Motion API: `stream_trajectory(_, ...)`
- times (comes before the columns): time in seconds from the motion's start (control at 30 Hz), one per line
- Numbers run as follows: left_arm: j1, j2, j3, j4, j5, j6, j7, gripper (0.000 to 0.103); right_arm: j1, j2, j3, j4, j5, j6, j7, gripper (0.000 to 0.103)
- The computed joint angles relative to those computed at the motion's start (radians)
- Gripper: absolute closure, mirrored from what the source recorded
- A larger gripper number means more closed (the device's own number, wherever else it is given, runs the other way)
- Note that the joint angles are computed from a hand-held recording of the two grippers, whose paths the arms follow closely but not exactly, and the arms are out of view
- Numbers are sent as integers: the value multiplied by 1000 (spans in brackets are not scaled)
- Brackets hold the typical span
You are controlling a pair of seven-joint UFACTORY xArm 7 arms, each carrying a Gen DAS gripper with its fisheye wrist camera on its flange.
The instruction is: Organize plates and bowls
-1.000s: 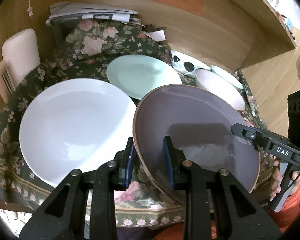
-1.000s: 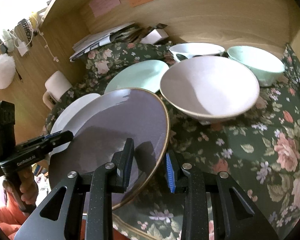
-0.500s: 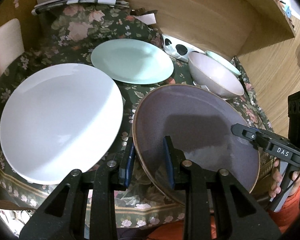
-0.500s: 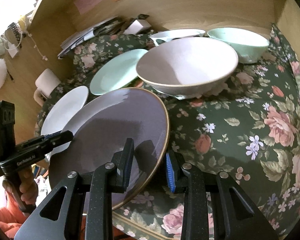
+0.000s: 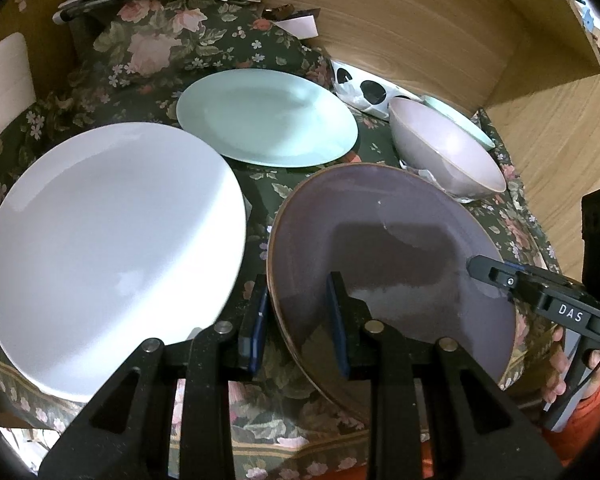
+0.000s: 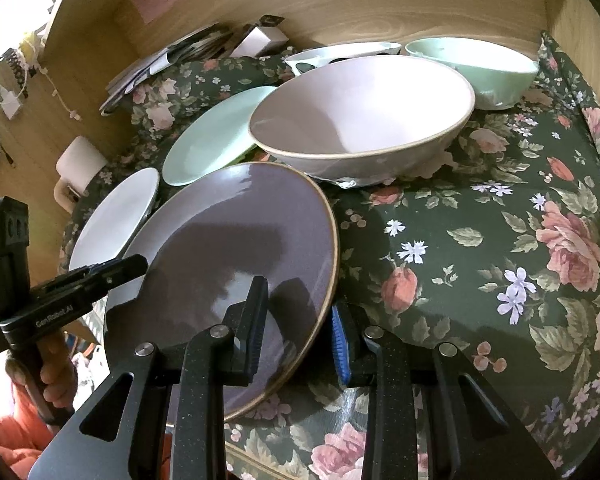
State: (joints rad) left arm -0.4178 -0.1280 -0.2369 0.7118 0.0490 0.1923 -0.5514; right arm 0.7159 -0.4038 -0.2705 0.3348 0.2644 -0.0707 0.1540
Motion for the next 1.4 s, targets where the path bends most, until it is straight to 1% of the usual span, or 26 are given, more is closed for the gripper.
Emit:
stream_trajectory(0.13,10,12,-3,7,26,-3,-15,76,-22,9,24,6,1,7,12,77)
stream_trajectory(0.23,9,16,0,9,26,-5,-15,76,-69,13,76,8,-8,15,28,76)
stream_trajectory(0.27,7,16,2,9,21,-6,-11,76,-65,13,71,8,-8,15,24,75)
stream_trajectory(0.43,-1,13,8,9,-3,-1,6,76,-83,8,89,10,-2,25,37,75)
stream_trajectory(0.57,-14,-4,18,0,-51,3,39,75,-254,-31,249,-7,-45,36,104,72)
stream_trajectory(0.6,2,-15,6,-5,-19,2,12,75,-290,-49,283,-12,-60,39,120,70)
stream_trajectory(0.63,14,-25,-4,-10,6,1,-8,74,-306,-61,295,-15,-72,40,129,69)
stream_trajectory(0.67,28,-39,-15,-15,37,0,-33,70,-330,-76,317,-18,-87,42,142,66)
stream_trajectory(0.7,23,-54,-10,-24,31,-8,-27,67,-349,-85,334,-19,-100,42,154,63)
stream_trajectory(0.73,30,-70,-15,-31,42,-12,-38,65,-379,-96,364,-19,-115,43,170,63)
stream_trajectory(0.8,67,-99,-43,-40,95,-14,-87,60,-409,-108,396,-12,-145,45,191,62)
stream_trajectory(0.93,109,-164,-63,-66,141,-20,-132,56,-412,-102,409,15,-185,42,208,61)
stream_trajectory(1.03,183,-219,-109,-84,206,-11,-195,46,-431,-79,439,45,-216,32,218,53)
stream_trajectory(1.07,214,-241,-129,-92,232,-4,-221,43,-439,-75,451,53,-227,28,222,50)
stream_trajectory(1.13,258,-280,-149,-109,267,15,-256,42,-447,-53,468,74,-247,19,224,46)
stream_trajectory(1.3,310,-339,-151,-142,308,60,-297,34,-432,29,480,151,-278,8,215,42)
stream_trajectory(1.4,318,-367,-128,-165,305,86,-301,33,-409,90,477,208,-292,10,198,41)
